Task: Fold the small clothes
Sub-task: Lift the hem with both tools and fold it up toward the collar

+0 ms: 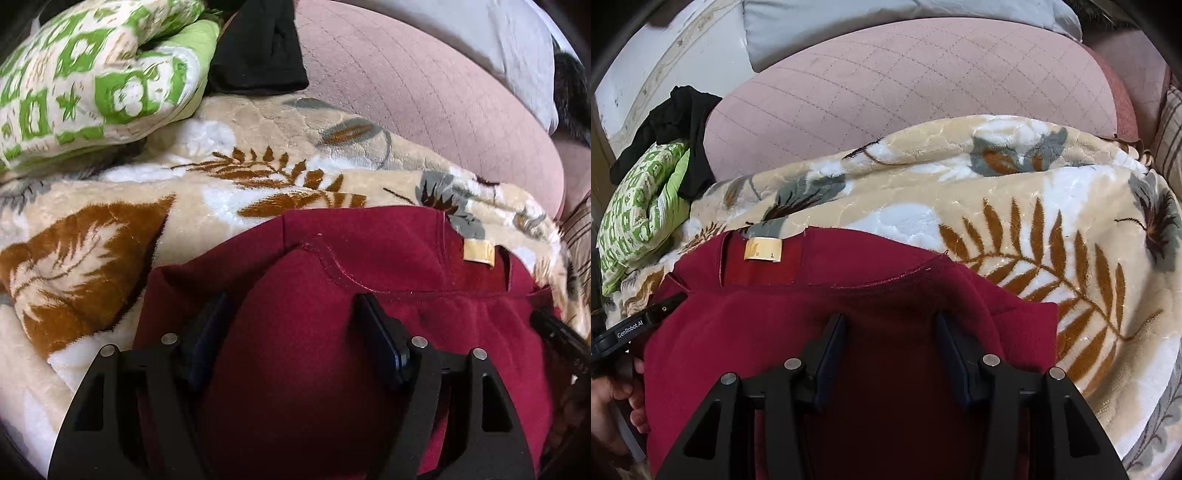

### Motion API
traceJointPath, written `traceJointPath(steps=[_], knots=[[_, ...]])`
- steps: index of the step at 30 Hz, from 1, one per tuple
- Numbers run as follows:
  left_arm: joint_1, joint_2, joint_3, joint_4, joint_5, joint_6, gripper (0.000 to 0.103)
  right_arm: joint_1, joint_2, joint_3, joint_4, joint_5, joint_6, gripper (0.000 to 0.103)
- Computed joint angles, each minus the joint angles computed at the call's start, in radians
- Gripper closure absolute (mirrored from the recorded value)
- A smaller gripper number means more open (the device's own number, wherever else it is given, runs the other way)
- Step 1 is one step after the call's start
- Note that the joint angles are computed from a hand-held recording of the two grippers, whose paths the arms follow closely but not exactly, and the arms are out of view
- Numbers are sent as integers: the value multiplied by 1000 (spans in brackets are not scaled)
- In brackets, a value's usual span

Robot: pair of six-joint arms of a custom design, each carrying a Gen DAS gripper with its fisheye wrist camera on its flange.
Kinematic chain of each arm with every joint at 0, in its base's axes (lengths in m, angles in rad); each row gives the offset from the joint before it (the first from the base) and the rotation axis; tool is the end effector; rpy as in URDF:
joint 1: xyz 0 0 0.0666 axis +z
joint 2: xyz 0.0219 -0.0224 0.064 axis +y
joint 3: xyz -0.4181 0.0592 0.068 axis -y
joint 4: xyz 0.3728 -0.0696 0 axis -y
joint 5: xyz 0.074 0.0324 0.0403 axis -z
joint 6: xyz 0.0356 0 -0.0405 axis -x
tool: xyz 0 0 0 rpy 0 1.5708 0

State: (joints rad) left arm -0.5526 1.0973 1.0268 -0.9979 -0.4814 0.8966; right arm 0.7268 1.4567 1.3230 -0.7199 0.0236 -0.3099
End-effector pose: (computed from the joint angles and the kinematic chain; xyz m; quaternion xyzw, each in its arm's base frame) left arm 0.2760 -0.1513 0.4148 -0.2194 0.9167 0.0129 0.3338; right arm 0.3619 0.3202 0.4213 -0.1897 0.9169 0.1643 0.3103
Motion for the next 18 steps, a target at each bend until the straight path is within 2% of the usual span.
traceJointPath(steps=[3,6,7,9,11,13,14,15,16,17,18], knots=[[10,20,32,-41,17,-11,28,25,13,36,-41,51,10,54],[10,31,75,-115,45,-12,28,56,18,122,-190,128,-26,55],[1,35,96,-160,44,6,28,74,-5,130,-205,157,-46,55],[-69,25,130,-227,-40,80,28,117,-73,110,-188,177,-43,54],[-184,-3,141,-242,-119,162,28,166,-123,87,-212,206,-34,52],[-335,3,153,-296,-198,281,28,219,-176,39,-248,255,-77,47],[-374,19,159,-329,-221,325,28,238,-202,7,-248,275,-117,45],[-408,41,158,-353,-232,365,28,256,-234,-38,-232,300,-163,45],[-415,62,139,-346,-197,367,28,270,-257,-80,-219,320,-196,44],[-403,84,121,-341,-154,356,25,273,-253,-97,-233,320,-213,38],[-421,99,107,-339,-205,359,23,263,-230,-104,-258,286,-202,35]])
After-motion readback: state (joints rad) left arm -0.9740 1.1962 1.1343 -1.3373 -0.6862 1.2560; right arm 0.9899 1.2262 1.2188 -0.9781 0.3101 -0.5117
